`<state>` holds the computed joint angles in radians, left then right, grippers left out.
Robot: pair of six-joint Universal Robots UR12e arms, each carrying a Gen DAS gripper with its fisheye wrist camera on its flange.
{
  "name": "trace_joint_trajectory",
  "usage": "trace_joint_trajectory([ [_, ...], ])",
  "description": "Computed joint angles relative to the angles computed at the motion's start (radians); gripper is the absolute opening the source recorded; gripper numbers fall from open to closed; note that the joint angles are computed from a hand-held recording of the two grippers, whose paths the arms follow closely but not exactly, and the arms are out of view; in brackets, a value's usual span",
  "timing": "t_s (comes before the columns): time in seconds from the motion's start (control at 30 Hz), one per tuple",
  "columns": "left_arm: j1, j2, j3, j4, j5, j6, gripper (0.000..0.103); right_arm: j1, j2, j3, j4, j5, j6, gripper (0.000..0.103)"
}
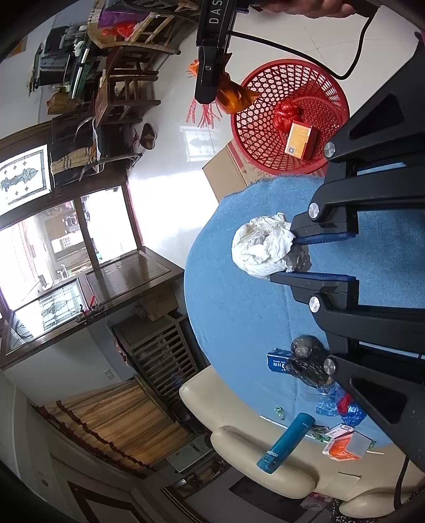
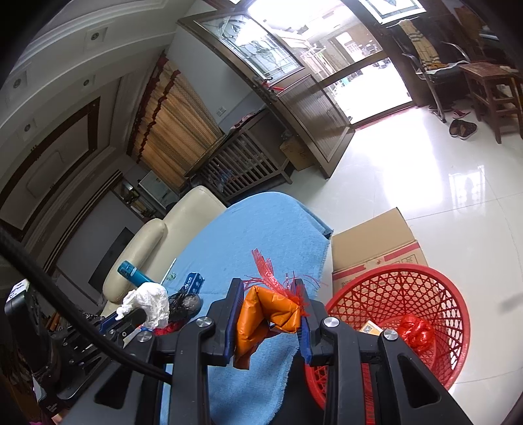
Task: Collect trash
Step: 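Carry the orange bag and white tissue over the red basket, then open both tools to drop the tissue and orange bag into the basket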
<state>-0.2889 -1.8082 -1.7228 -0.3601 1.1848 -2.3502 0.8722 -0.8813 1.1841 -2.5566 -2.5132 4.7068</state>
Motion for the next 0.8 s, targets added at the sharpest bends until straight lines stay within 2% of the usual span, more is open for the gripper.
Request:
trace_joint_trajectory([
  [0.1,-0.004,0.003,0.003,-0.027,-0.014,0.01,0.016,0.004,-0.009,0.013,0.014,-0.011,0.023,0.032],
  [0.23,-0.006,0.008,0.025,-0.175,-0.086,0.052,0.016,0.01,-0.029,0.044,0.046,-0.029,0.082,0.032],
  [0.4,-0.022,-0.001,0.059,-0.357,-0.131,0.103,0.017,0.016,-0.061,0.101,0.083,-0.043,0.204,0.032],
  [0.63,-0.046,-0.028,0.099,-0.524,-0.158,0.144,0.018,0.014,-0.086,0.155,0.097,-0.023,0.303,0.034],
  [0.73,-0.058,-0.038,0.11,-0.564,-0.162,0.163,0.028,0.009,-0.089,0.176,0.055,0.012,0.309,0.035],
  [0.77,-0.061,-0.04,0.11,-0.561,-0.162,0.161,0.038,0.007,-0.091,0.183,0.044,0.022,0.312,0.036],
  [0.8,-0.062,-0.042,0.107,-0.552,-0.163,0.156,0.052,0.007,-0.092,0.186,0.048,0.027,0.321,0.038],
])
